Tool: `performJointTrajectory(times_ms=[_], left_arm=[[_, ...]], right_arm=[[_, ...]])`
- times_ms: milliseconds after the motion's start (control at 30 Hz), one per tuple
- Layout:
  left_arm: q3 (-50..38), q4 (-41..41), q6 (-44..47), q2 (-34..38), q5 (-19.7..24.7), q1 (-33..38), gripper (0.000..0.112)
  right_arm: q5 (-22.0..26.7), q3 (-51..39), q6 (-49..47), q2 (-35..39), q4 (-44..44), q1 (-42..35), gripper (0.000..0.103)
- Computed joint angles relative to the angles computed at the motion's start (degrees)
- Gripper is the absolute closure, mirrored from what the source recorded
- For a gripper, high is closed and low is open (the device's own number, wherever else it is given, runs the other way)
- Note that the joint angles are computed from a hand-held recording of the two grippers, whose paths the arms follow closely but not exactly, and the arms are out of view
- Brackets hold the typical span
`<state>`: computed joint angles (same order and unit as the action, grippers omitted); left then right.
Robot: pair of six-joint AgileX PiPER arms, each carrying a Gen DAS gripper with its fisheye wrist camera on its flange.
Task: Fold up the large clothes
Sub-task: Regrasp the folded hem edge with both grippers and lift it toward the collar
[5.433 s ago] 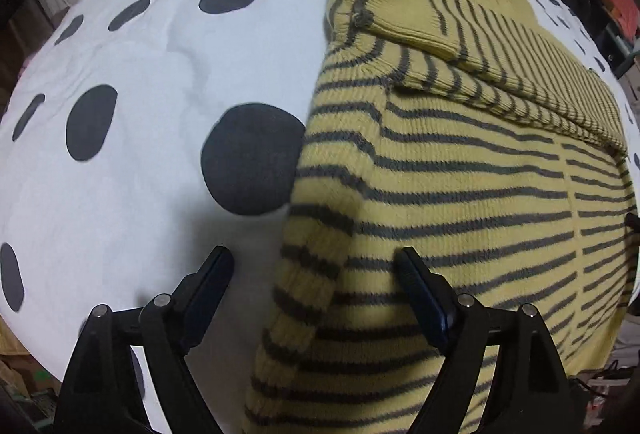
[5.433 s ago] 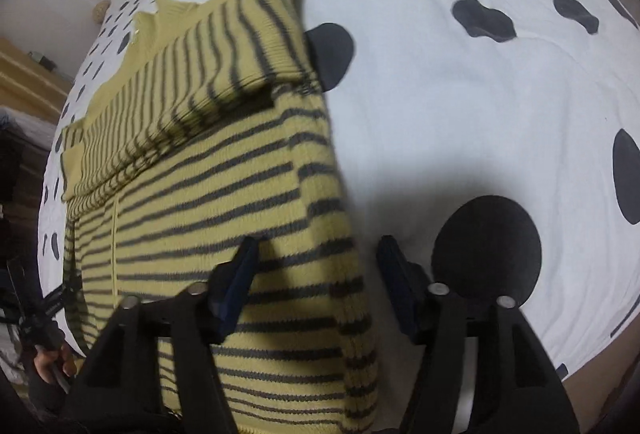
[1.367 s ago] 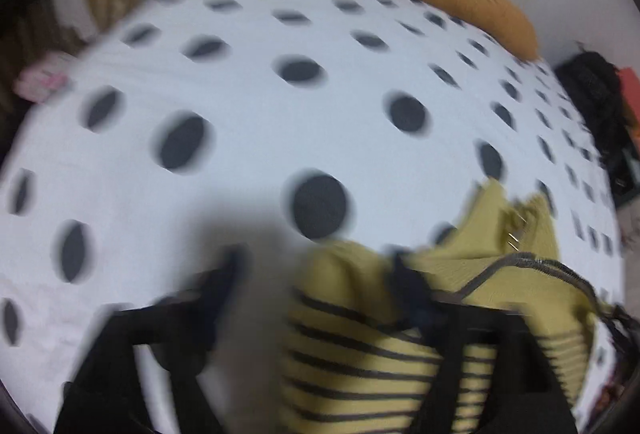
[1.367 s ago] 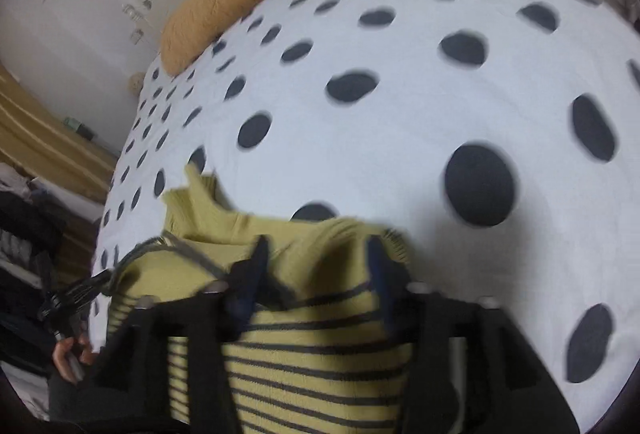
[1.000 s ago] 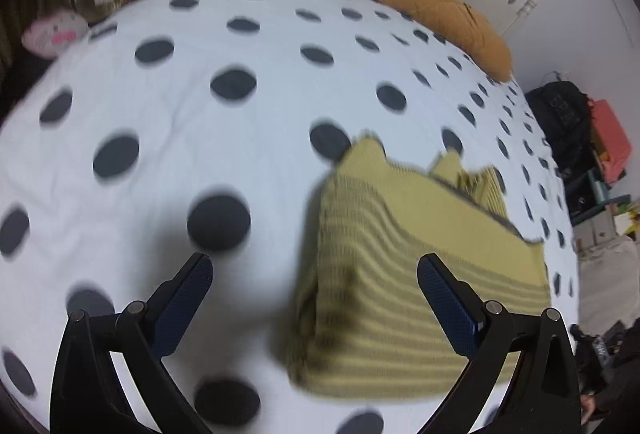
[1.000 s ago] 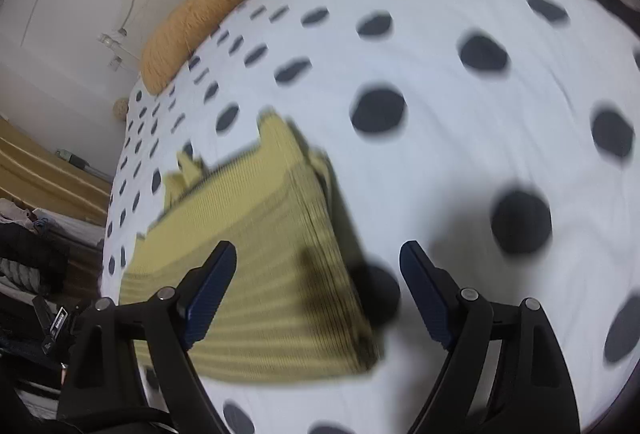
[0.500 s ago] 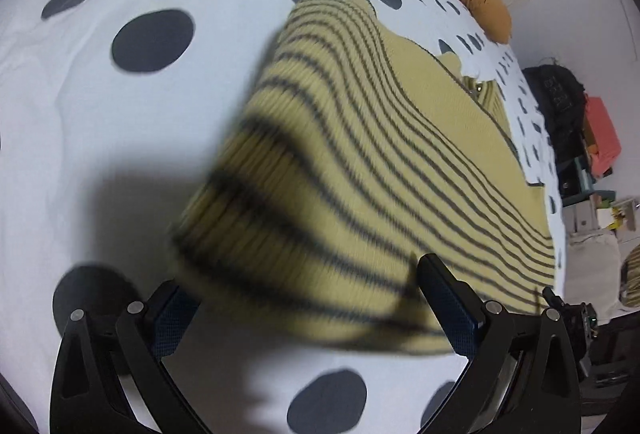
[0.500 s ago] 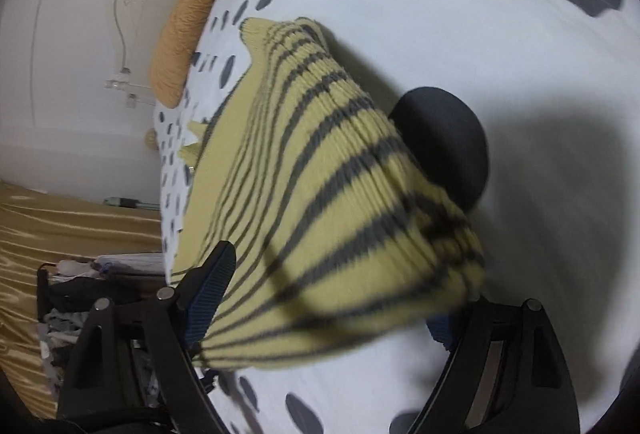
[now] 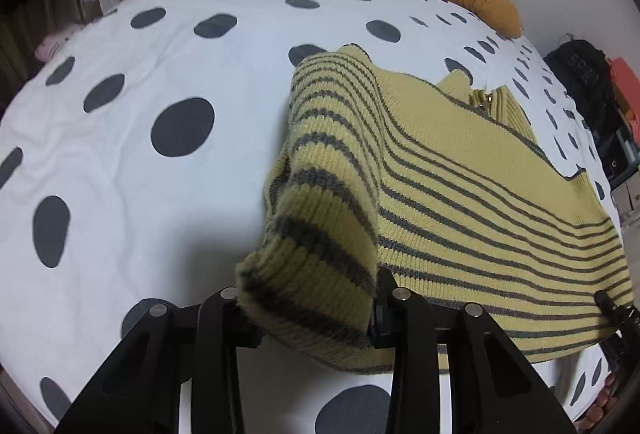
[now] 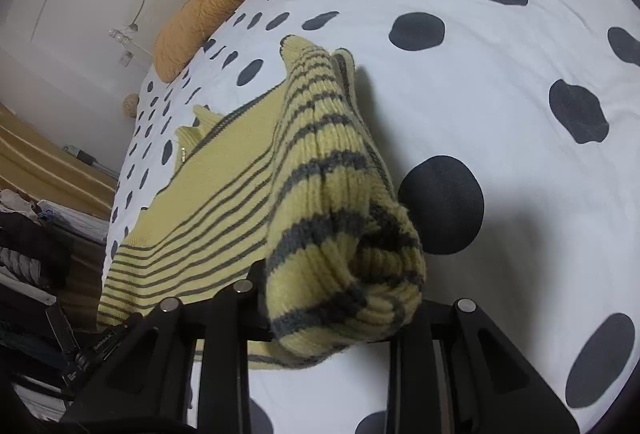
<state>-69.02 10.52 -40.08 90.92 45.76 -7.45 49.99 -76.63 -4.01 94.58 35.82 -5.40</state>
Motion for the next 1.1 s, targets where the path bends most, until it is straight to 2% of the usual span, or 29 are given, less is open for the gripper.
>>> performJointTrajectory(times_ms=[167,300,400,500,567,633,700,733,833,867,933,1033,1100], left_arm=[[2.18,2.38,-1.47,-6.54,4.77,-1.66,0.079],[8.67,2.54,-2.01,-16.2,7.6,-2.98,0.079],[15.77,2.45,-3.06,-24.05,9.92,-5.15,0.079],[22.33,0.36,-2.31,-25.68,8.61,-4.82,0.078],[25.58,-4.08,1.1,-25.16,5.46,-0.92,0.077],[25.56,-8.78,5.73,-26.08,5.34,3.34,0.073],[24.02,-10.81,8.66,-27.82,7.87,6.37,0.067],[22.72,-8.96,7.36,-29.46,10.49,6.75,0.064],[17.93,3.15,-2.45,-33.73,19.36,2.74,0.066],[16.19,6.0,-4.27,-34.27,21.36,1.22,0.066],[12.79,6.76,-3.35,-34.18,21.73,-0.63,0.066],[8.82,4.67,-0.98,-30.28,17.83,-5.71,0.066],[6.04,4.03,-0.54,-24.62,14.9,-10.34,0.064]], right_arm=[[6.18,-0.56,1.71,-3.38,-1.6,-0.48,0.077],[10.52,5.08,-1.98,-9.66,0.86,-3.66,0.077],[13.51,9.91,-4.43,-14.83,-0.99,-5.48,0.077],[12.95,15.12,-5.76,-16.73,-5.32,-5.25,0.077],[11.35,18.49,-8.28,-15.17,-3.24,-7.15,0.077],[11.27,19.43,-8.9,-14.51,-1.36,-8.97,0.07],[13.51,18.91,-8.2,-15.18,0.09,-11.47,0.065],[14.78,18.11,-7.54,-15.86,-0.76,-12.07,0.064],[17.14,14.94,-4.55,-20.01,-7.3,-13.11,0.064],[17.01,13.88,-3.74,-21.41,-9.56,-12.63,0.064],[17.01,9.3,-1.59,-22.08,-15.57,-7.72,0.064],[14.3,3.87,2.13,-20.88,-20.59,2.51,0.064],[10.98,1.53,5.27,-19.35,-22.88,9.3,0.064]])
